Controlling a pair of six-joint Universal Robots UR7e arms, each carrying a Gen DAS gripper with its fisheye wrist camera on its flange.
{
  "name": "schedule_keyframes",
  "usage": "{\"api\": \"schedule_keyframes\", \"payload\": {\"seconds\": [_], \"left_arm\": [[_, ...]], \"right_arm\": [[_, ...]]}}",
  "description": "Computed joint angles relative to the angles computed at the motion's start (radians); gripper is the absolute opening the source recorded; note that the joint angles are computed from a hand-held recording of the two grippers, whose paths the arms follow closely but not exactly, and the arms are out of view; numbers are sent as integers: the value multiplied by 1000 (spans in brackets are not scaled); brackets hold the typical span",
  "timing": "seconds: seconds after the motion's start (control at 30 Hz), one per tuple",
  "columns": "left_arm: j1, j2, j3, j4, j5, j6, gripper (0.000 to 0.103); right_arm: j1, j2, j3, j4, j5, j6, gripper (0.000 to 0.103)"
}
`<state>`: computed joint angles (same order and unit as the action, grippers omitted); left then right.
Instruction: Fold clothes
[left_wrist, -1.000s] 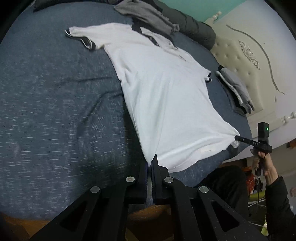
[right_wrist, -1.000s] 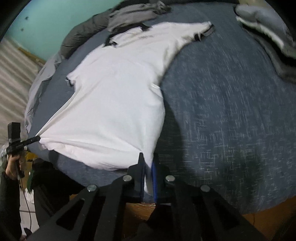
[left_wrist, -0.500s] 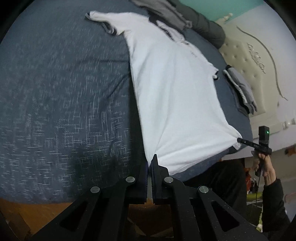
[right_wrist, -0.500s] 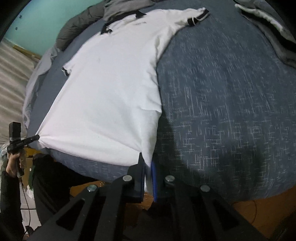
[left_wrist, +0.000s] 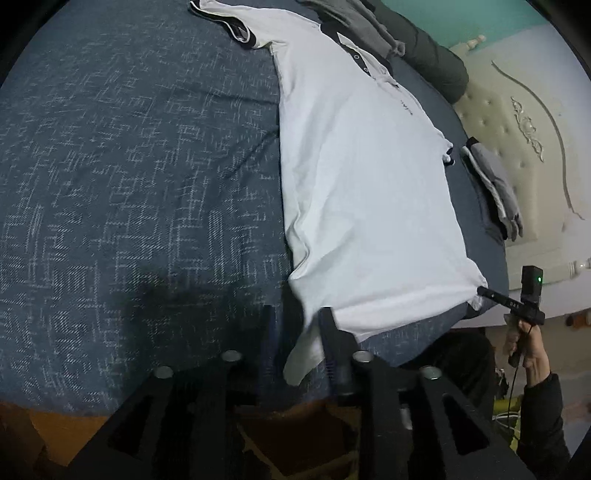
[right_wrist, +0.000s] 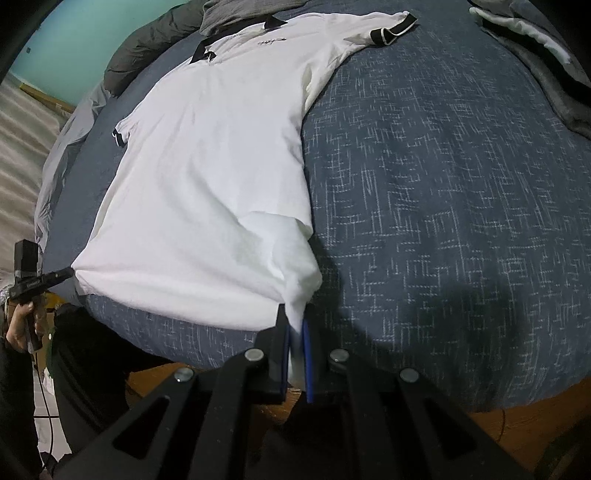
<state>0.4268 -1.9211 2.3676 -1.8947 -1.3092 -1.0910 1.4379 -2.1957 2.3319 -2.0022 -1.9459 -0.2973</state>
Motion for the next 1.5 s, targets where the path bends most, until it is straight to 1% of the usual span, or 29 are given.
{"api": "schedule_keyframes", "payload": {"seconds": [0.13,0.17,0.23,0.27,0.3,0.33,0.37,0.4,0.43,0.47,0.5,0.53,0.6,0.67,0.77,0.8,0.87,0.97,1.07,1.17,1.2,1.27,1.33,1.4,1.47,1.5], "left_arm": [[-3,1,12,6,-16,4,33],[-3,3,16,3,-19,9,32],[-2,19,18,1,-23,25,31],[-1,28,18,-8,-23,31,31],[-1,35,20,-18,-23,36,31],[1,44,20,-28,-24,44,23],[3,54,19,-39,-26,51,11],[1,63,15,-40,-25,58,6],[-3,71,11,-38,-22,64,3],[-5,78,6,-39,-23,69,3],[-9,82,0,-37,-19,70,3],[-15,85,-8,-30,-13,70,3],[-31,51,-17,12,-10,67,2],[-44,35,-33,41,-7,65,2],[-66,7,-62,91,-5,51,2],[-71,-1,-71,103,-6,46,2],[-75,-5,-87,133,-21,43,2],[-58,12,-85,150,-54,49,2],[-19,27,-56,122,-82,47,2],[15,53,-33,107,-91,48,3],[22,58,-28,102,-93,45,3],[30,64,-24,102,-95,39,4],[30,63,-29,114,-96,36,4],[25,51,-47,152,-87,18,6],[19,41,-83,206,-49,4,9],[20,38,-95,212,-29,4,11]], "right_arm": [[-2,2,-1,9,6,-5,7],[-1,0,-1,16,5,-7,9],[-1,-5,-2,28,-3,-15,20],[-7,-13,-1,36,-5,-23,30],[-12,-22,-1,44,-7,-31,35],[-18,-29,3,45,-9,-38,35],[-22,-36,7,43,-10,-45,35],[-27,-43,12,41,-11,-53,35],[-31,-48,17,37,-15,-58,35],[-36,-53,20,34,-15,-64,33],[-46,-59,18,40,-3,-72,18],[-52,-64,16,48,8,-78,10],[-46,-73,7,64,15,-85,6],[-45,-83,-16,103,42,-79,6],[-65,-104,-70,177,118,-69,5],[-63,-105,-84,191,127,-65,5],[-42,-98,-104,205,106,-55,5],[-35,-70,-92,202,34,-30,5],[-33,-40,-46,157,-39,-17,5],[-38,-20,-15,109,-71,-15,5],[-41,-17,-10,97,-73,-14,5],[-48,-12,-16,108,-68,-7,10],[-33,-12,-29,123,-83,-10,15],[-19,-14,-46,134,-89,-17,17],[-20,-15,-72,134,-65,-25,17],[-25,-11,-85,117,-44,-26,17]]}}
